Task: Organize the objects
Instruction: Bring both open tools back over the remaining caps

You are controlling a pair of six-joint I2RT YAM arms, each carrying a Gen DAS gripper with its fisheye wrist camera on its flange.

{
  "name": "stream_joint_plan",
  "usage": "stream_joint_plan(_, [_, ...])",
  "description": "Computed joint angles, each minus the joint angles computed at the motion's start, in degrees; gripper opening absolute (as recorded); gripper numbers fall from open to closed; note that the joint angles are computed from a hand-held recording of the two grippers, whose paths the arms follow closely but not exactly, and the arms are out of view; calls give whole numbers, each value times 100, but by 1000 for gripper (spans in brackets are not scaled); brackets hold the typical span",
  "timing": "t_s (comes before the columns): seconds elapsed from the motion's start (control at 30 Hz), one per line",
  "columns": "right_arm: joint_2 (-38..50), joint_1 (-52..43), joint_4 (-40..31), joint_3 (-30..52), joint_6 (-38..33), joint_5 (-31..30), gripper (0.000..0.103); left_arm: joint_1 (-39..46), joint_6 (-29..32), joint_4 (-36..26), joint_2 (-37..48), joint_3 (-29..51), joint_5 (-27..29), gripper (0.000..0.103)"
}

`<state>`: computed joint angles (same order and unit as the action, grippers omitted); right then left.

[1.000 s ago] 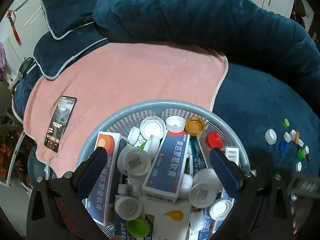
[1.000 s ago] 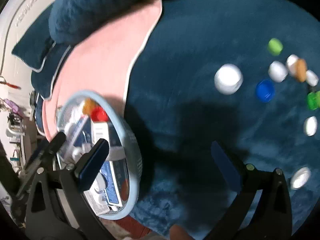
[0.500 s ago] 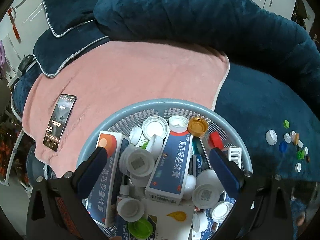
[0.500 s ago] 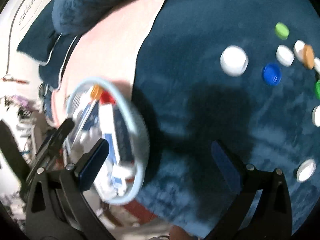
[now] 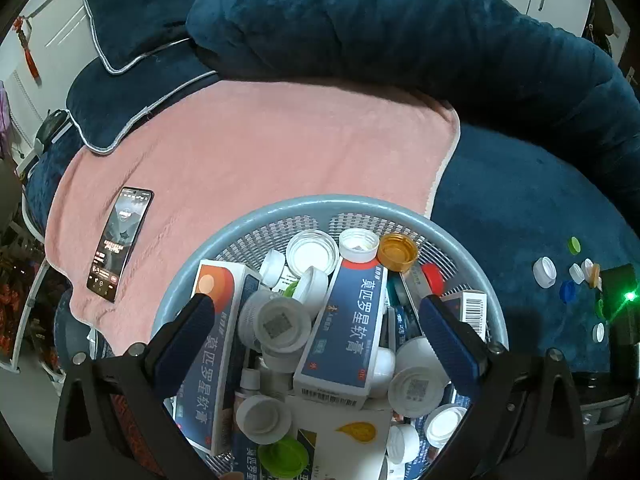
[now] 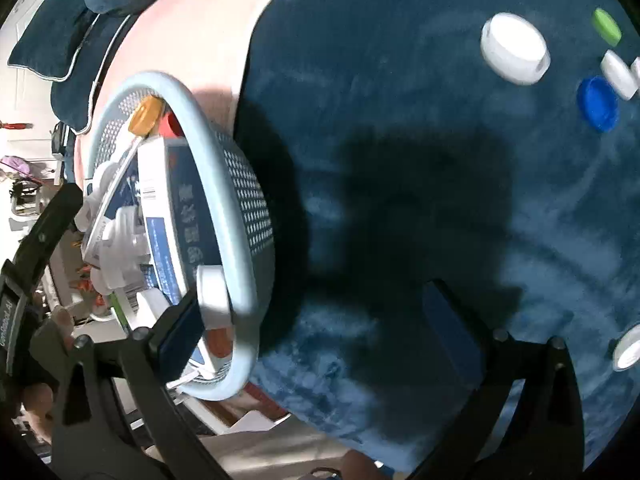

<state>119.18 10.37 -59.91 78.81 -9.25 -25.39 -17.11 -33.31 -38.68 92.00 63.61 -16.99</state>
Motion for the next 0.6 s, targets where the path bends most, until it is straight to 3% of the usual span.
stream_joint_plan(0.6, [-322, -584, -58, 247, -289, -225, 103, -152, 4, -52, 79, 151, -78, 102])
